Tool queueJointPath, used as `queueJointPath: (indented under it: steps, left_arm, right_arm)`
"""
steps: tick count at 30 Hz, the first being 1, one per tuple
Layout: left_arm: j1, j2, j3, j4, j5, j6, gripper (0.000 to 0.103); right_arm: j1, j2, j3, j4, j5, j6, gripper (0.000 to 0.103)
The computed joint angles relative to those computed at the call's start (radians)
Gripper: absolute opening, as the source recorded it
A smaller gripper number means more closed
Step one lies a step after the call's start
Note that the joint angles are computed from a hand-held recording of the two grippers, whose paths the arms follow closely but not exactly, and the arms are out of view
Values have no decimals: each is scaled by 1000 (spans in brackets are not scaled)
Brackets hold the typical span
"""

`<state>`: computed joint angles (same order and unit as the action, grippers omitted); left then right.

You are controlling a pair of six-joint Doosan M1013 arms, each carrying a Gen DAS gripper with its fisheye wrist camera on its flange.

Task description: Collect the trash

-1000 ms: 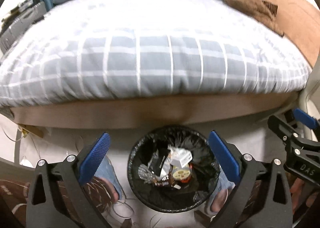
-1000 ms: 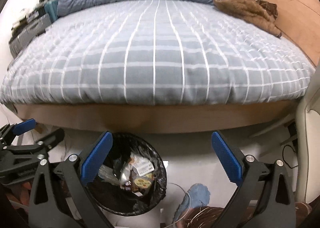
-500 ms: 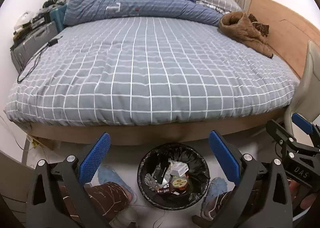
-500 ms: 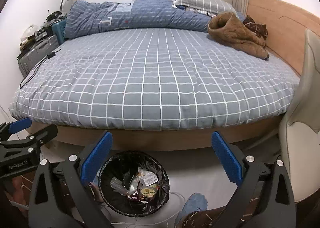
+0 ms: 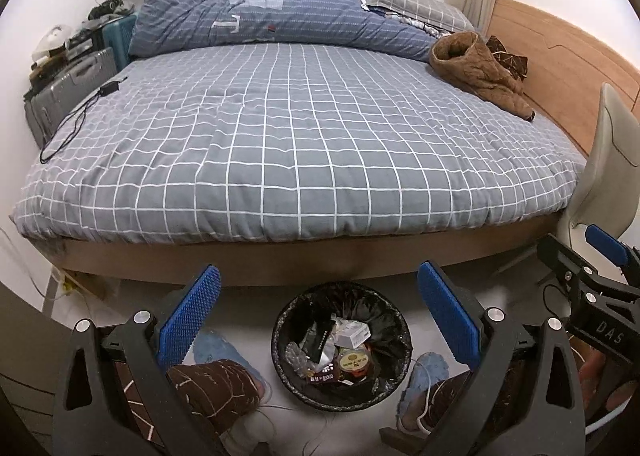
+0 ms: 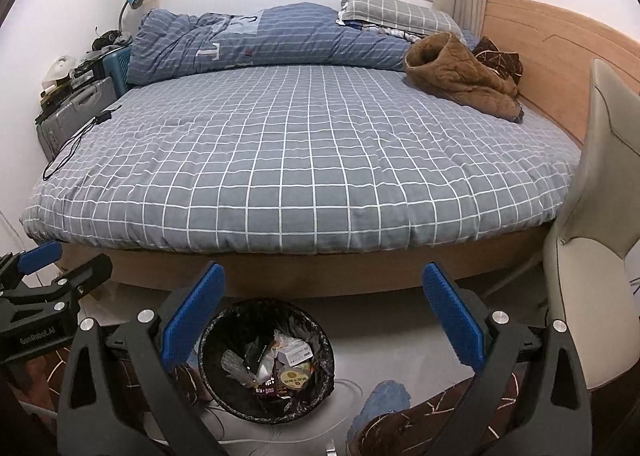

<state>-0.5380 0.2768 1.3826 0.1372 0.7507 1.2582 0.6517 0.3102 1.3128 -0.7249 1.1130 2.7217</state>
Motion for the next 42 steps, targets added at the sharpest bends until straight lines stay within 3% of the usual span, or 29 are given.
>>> queueJointPath:
  steps: [27,38,42]
  left_arm:
    - [8,5,-8,-17,1,15,97]
    - [-6,7,-16,92,14,-50,97]
    - [-5,8,-17,80,18,-44,97]
  right_arm:
    - [-2,6,-2,12,-7,-12,95]
    - [-6,12,-9,19,-13,-26,95]
    - [-8,12,-10,23,-18,-32,95]
